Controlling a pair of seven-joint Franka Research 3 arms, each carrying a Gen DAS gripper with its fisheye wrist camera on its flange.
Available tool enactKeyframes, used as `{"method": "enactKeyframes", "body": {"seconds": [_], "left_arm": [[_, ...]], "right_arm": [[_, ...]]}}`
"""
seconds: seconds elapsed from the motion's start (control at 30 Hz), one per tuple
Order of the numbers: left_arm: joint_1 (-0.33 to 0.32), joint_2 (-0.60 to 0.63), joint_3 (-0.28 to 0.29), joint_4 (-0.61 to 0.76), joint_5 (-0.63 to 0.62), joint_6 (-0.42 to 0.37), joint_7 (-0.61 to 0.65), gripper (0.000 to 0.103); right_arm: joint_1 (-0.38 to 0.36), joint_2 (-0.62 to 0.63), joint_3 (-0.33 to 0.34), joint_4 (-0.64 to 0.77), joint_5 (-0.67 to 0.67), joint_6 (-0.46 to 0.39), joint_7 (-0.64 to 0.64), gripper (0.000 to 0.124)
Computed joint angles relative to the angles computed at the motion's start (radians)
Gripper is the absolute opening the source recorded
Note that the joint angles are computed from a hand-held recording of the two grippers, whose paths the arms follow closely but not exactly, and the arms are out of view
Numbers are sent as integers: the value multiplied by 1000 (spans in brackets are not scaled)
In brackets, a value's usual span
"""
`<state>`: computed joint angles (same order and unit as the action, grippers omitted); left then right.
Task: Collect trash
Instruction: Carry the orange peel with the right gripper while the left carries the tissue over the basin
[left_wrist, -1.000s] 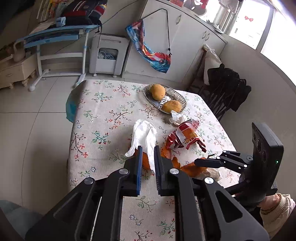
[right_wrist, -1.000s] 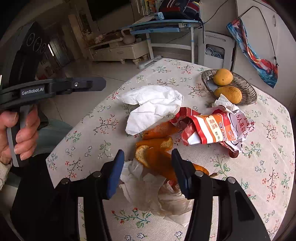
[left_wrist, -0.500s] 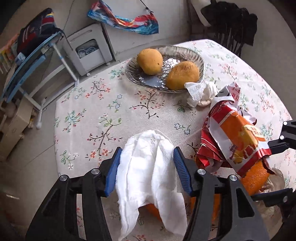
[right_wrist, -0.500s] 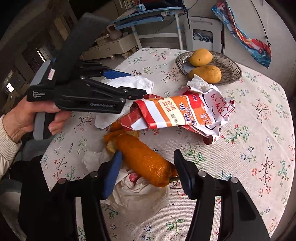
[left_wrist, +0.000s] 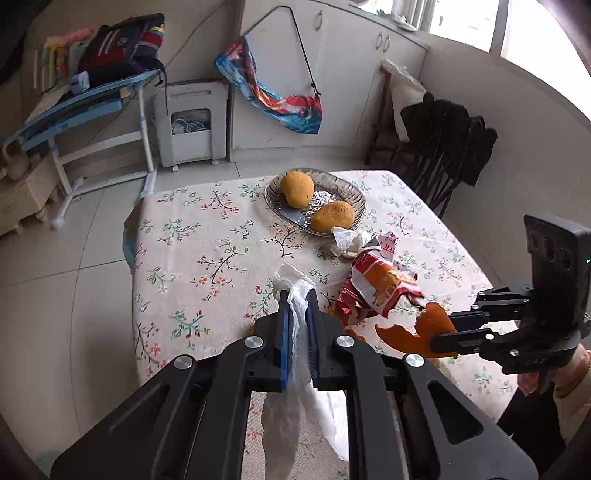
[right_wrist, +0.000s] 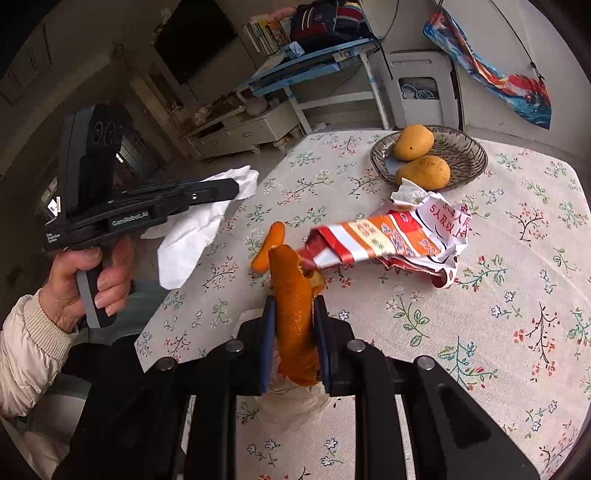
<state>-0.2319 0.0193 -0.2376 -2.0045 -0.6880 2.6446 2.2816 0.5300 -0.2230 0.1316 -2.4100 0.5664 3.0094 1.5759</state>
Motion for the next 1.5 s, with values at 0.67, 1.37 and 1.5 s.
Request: {"method": "enactKeyframes", "body": {"seconds": [0.67,1.37,1.5], "left_arm": [[-240,-606,197,-563,-329,157,85,9],[-351,-992,279,-823,-11,131,-180,9],[-360,-1042,297,-851,47,118,-222,9]], "right_arm": [[-51,-287,293,-347,136,470,430,22],[132,-294,394,-416,237,639,599,23],[151,-276,406,-401,253,636,583,24]]}}
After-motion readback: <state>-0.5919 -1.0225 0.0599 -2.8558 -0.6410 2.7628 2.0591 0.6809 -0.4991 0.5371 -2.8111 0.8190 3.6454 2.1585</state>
